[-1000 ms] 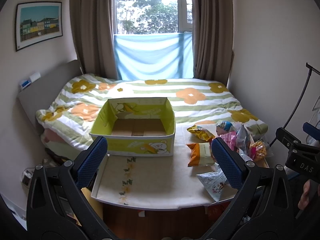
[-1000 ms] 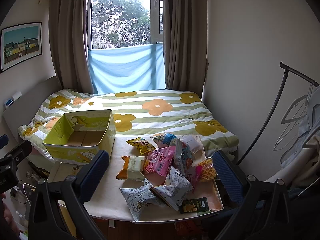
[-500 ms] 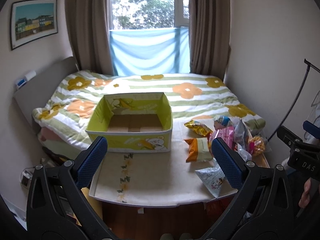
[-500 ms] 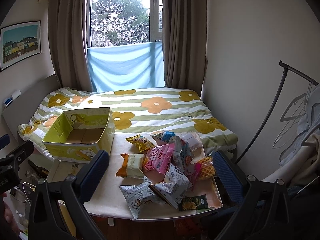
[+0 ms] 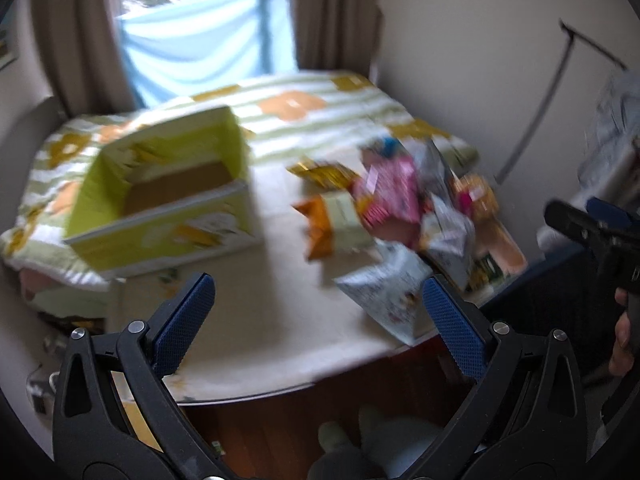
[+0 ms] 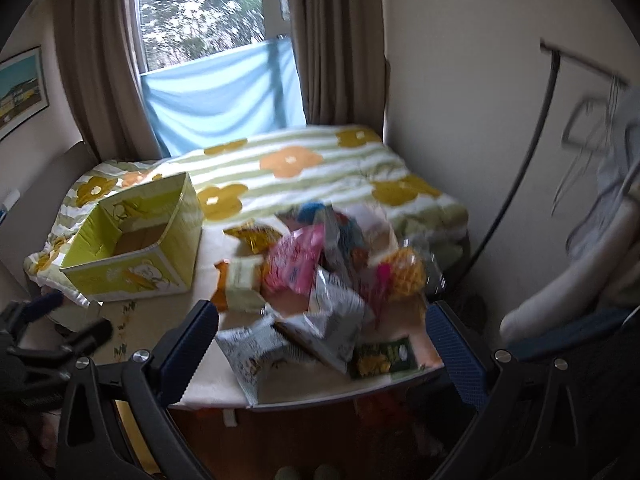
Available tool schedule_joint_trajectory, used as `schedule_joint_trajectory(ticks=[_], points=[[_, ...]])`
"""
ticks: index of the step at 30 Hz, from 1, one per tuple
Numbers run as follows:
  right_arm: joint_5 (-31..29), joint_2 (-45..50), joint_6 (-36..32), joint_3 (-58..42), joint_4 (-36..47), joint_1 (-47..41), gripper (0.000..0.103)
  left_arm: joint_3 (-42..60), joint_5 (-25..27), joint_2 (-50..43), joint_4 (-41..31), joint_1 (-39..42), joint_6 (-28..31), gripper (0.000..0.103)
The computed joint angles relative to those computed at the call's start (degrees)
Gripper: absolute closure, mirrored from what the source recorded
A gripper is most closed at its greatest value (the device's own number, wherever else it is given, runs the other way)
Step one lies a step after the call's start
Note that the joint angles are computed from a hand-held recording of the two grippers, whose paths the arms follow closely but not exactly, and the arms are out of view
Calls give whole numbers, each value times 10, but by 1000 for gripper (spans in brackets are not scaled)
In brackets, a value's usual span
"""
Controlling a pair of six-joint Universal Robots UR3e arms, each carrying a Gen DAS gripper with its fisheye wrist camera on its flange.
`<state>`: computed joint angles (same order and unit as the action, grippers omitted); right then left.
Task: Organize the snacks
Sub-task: 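Grasp a white chip bag with the left tool while the right tool grasps another white chip bag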
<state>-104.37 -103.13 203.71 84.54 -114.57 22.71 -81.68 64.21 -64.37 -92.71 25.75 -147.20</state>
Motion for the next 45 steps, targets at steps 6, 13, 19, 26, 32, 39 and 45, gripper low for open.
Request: schedule_joint_trajectory(ticks=[6, 13, 19, 26, 32, 39, 45], points=[[97, -17, 0, 72, 2, -88, 0, -57, 94, -93, 103, -150, -56, 0], [271, 6, -44, 158, -48, -219, 0, -28, 145, -212, 161, -256, -72, 0], [362, 68, -51, 180, -80, -272, 0, 29, 180, -325, 183, -306, -75, 0], [415, 126, -39, 185, -86, -301, 0, 79, 180, -399, 161, -321, -71, 14], [431, 160, -32, 184, -95, -302, 0, 84, 190, -422, 167, -333, -54, 32], [447, 184, -21, 172, -108, -300, 23, 72, 186, -414, 170, -326, -42, 43], [440, 202, 6, 148, -119, -277, 40, 20, 195, -360, 175, -313, -30, 45]])
